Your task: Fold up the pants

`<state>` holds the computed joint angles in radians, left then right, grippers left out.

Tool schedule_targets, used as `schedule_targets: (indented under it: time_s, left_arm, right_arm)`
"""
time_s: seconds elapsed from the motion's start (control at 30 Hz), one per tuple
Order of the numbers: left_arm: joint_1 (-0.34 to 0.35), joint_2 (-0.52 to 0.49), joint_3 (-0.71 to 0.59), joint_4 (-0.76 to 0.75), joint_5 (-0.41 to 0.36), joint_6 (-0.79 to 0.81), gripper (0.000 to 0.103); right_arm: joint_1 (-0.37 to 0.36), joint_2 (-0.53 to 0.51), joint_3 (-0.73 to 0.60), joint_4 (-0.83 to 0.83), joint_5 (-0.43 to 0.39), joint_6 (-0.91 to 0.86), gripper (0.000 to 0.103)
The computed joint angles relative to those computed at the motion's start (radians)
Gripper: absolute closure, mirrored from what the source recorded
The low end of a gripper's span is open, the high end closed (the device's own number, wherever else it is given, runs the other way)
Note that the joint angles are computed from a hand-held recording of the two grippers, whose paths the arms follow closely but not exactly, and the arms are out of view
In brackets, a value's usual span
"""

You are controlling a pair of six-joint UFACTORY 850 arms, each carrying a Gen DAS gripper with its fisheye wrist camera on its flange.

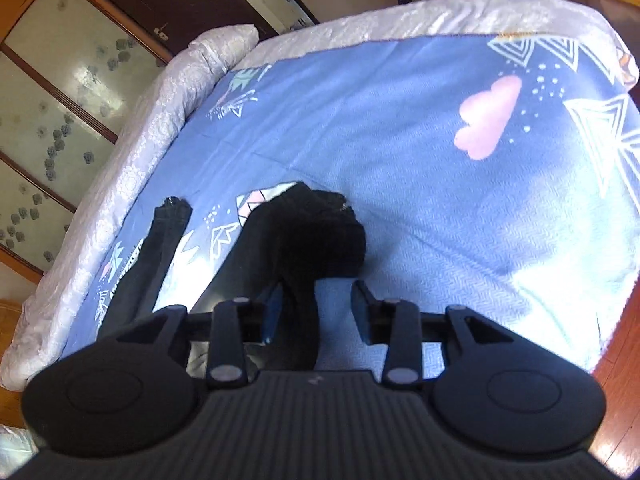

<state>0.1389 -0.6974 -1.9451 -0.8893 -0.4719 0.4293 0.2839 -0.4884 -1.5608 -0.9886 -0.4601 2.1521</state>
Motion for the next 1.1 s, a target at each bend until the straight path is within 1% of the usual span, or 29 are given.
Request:
schedule_targets:
  time_s: [0.07, 0.1, 0.17, 0.2, 0.23, 0.27, 0.3, 0.33, 0.37, 0.4, 0.43, 0.47, 0.5, 0.57, 0.63, 0.67, 0.7, 0.73, 0.77, 0.8, 0.83, 0.87, 0.93, 0.97, 1.0, 1.03, 1.07, 1.1]
  left_arm:
    - [-0.011, -0.031, -0.049, 0.014, -0.024, 0.004, 0.078]
    - [-0.030, -0.071, -0.116, 0.050, -0.052, -0.036, 0.078]
    - [-0.051, -0.130, -0.193, 0.044, -0.094, -0.015, 0.072]
    - [-0.068, -0.172, -0.257, 0.078, -0.121, -0.037, 0.071]
    - [-0.081, -0.213, -0.318, 0.155, -0.148, -0.098, 0.070]
    - [-0.090, -0.245, -0.365, 0.220, -0.179, -0.154, 0.072]
    - [-0.096, -0.266, -0.387, 0.243, -0.224, -0.181, 0.073]
    - [-0.098, -0.264, -0.373, 0.224, -0.266, -0.165, 0.080]
    - [-0.096, -0.264, -0.363, 0.187, -0.320, -0.111, 0.090]
    - [-0.101, -0.248, -0.328, 0.185, -0.383, -0.044, 0.093]
    - [-0.108, -0.220, -0.276, 0.220, -0.405, -0.003, 0.094]
    - [-0.115, -0.166, -0.183, 0.257, -0.384, 0.041, 0.094]
    - [-0.112, -0.124, -0.109, 0.255, -0.366, 0.078, 0.094]
    - [-0.080, -0.066, -0.021, 0.181, -0.364, 0.100, 0.093]
    - [-0.039, -0.020, 0.034, 0.100, -0.340, 0.075, 0.091]
    - [-0.021, -0.003, 0.056, 0.046, -0.327, 0.063, 0.087]
    - [-0.005, 0.002, 0.061, -0.002, -0.329, 0.043, 0.082]
    - [0.007, 0.004, 0.065, -0.049, -0.335, 0.020, 0.067]
    - [0.015, 0.005, 0.074, -0.101, -0.329, 0.002, 0.046]
    - [0.019, 0.001, 0.076, -0.139, -0.318, -0.024, 0.038]
    - [0.022, -0.014, 0.066, -0.174, -0.322, -0.048, 0.027]
    - [0.025, -0.039, 0.047, -0.203, -0.336, -0.072, 0.022]
    - [0.024, -0.111, -0.015, -0.259, -0.369, -0.153, 0.022]
    - [0.021, -0.152, -0.050, -0.278, -0.373, -0.180, 0.024]
    - [0.013, -0.181, -0.076, -0.264, -0.361, -0.223, 0.027]
    - [0.005, -0.213, -0.117, -0.221, -0.352, -0.294, 0.044]
    - [0.001, -0.242, -0.156, -0.195, -0.352, -0.331, 0.072]
    - [-0.002, -0.266, -0.196, -0.178, -0.350, -0.338, 0.081]
  right_arm:
    - [-0.001, -0.002, -0.006, -0.053, 0.040, 0.035, 0.061]
    - [0.000, -0.014, -0.026, -0.048, 0.060, 0.018, 0.061]
    - [0.004, -0.052, -0.083, 0.009, 0.088, -0.074, 0.061]
    - [0.005, -0.072, -0.111, 0.046, 0.100, -0.129, 0.061]
    - [0.004, -0.091, -0.136, 0.092, 0.113, -0.193, 0.061]
    - [0.004, -0.113, -0.168, 0.145, 0.117, -0.255, 0.061]
    - [0.005, -0.134, -0.194, 0.197, 0.120, -0.311, 0.061]
    - [0.004, -0.150, -0.213, 0.247, 0.124, -0.362, 0.061]
    - [0.003, -0.163, -0.227, 0.293, 0.125, -0.409, 0.061]
    - [0.003, -0.173, -0.236, 0.328, 0.120, -0.447, 0.061]
    - [0.005, -0.181, -0.245, 0.355, 0.109, -0.476, 0.061]
    - [0.005, -0.186, -0.248, 0.373, 0.097, -0.495, 0.060]
    - [0.004, -0.187, -0.246, 0.386, 0.089, -0.507, 0.060]
    - [0.002, -0.179, -0.226, 0.397, 0.089, -0.502, 0.060]
    - [0.002, -0.171, -0.211, 0.391, 0.093, -0.492, 0.060]
    - [0.004, -0.165, -0.203, 0.378, 0.096, -0.482, 0.060]
    - [0.006, -0.164, -0.202, 0.367, 0.097, -0.476, 0.059]
    - [0.008, -0.164, -0.201, 0.356, 0.099, -0.466, 0.058]
    - [0.012, -0.164, -0.200, 0.343, 0.102, -0.451, 0.058]
    - [0.014, -0.166, -0.203, 0.342, 0.106, -0.446, 0.058]
    - [0.017, -0.171, -0.208, 0.348, 0.109, -0.444, 0.058]
    - [0.020, -0.177, -0.214, 0.358, 0.112, -0.449, 0.058]
    - [0.027, -0.191, -0.231, 0.392, 0.110, -0.480, 0.058]
    - [0.030, -0.199, -0.241, 0.411, 0.107, -0.497, 0.058]
    - [0.033, -0.207, -0.252, 0.432, 0.105, -0.520, 0.057]
    - [0.035, -0.216, -0.266, 0.453, 0.100, -0.546, 0.058]
    - [0.037, -0.226, -0.281, 0.478, 0.090, -0.577, 0.058]
    - [0.038, -0.237, -0.299, 0.507, 0.079, -0.616, 0.058]
